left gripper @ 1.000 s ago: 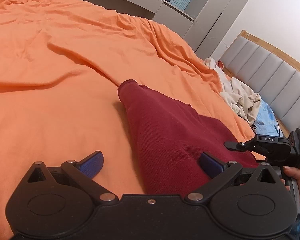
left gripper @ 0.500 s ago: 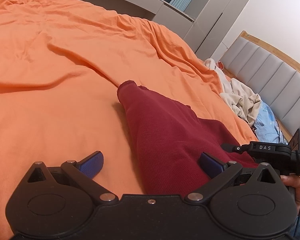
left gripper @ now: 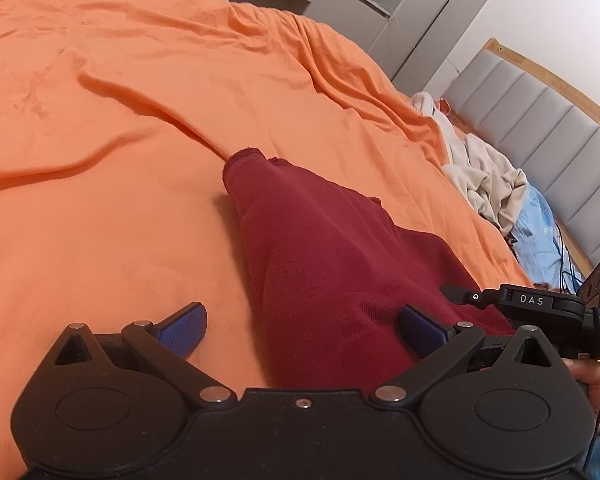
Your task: Fold small clothes
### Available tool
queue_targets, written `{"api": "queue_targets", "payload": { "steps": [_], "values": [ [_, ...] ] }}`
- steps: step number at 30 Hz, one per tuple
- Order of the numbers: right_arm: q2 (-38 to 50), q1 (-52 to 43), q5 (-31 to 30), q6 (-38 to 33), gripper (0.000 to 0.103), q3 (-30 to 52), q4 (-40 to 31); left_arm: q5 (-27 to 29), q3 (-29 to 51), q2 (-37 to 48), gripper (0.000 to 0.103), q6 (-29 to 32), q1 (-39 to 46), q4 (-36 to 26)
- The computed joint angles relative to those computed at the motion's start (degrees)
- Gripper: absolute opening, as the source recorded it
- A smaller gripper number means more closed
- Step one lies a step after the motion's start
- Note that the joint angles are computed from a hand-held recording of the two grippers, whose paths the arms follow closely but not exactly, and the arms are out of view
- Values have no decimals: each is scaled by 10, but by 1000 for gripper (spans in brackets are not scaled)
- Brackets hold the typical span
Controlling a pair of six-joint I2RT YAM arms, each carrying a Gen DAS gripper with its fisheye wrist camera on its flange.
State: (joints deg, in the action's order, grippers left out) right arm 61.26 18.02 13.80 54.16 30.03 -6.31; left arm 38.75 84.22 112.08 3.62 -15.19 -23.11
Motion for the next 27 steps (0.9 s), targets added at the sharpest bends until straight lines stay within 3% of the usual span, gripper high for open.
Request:
{"api": "queue_targets", "payload": {
  "steps": [4,11,13,15,19,27],
  "values": [
    [0,0,0,3,34,-4,7,6,47,28,103,16,-4,-39],
    [2,39,61,-26,19,8,6,37,116,70,100,45,-3,-110],
    [-2,59,93,-43,18,11,9,64,121,75,79,44,1,-115],
    [-4,80,125,-61,17,14,17,85,128,78,68,35,3,-121],
    [-1,116,178,-99,17,21,45,77,100,57,41,9,1,-77],
    [53,178,257,-204,16,39,177,86,64,5,29,-15,4,-16]
  ]
}}
